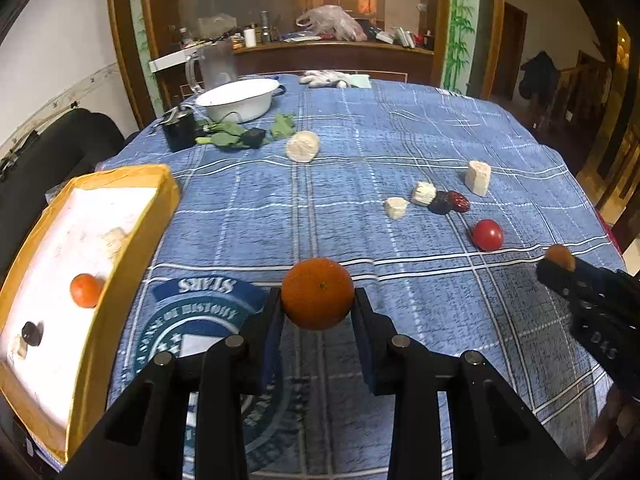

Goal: Organize fruits

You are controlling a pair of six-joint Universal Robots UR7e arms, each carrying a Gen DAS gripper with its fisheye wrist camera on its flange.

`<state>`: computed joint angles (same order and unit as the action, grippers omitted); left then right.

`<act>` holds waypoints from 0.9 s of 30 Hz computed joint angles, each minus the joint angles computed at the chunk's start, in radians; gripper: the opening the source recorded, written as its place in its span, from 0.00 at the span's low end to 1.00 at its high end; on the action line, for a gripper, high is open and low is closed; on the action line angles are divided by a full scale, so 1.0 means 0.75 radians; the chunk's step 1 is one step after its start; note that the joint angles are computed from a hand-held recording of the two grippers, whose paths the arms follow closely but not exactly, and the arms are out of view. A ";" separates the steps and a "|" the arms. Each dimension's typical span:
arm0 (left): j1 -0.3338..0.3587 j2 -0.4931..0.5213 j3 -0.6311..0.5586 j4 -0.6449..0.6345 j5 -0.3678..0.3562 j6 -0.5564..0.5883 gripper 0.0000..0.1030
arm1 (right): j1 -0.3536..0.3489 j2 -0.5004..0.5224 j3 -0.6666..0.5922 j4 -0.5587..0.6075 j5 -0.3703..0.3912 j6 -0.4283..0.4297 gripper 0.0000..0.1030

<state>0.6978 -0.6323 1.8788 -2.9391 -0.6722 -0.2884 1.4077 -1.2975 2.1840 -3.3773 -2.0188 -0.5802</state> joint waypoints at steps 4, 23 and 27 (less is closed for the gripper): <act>0.003 -0.042 0.056 -0.038 0.005 -0.015 0.32 | 0.036 -0.023 0.047 -0.044 -0.002 0.002 0.32; -0.014 -0.140 0.180 -0.065 0.076 -0.087 0.32 | 0.148 -0.075 0.193 -0.174 0.040 -0.003 0.33; -0.018 -0.154 0.196 -0.070 0.089 -0.097 0.32 | 0.165 -0.070 0.205 -0.178 0.050 -0.008 0.33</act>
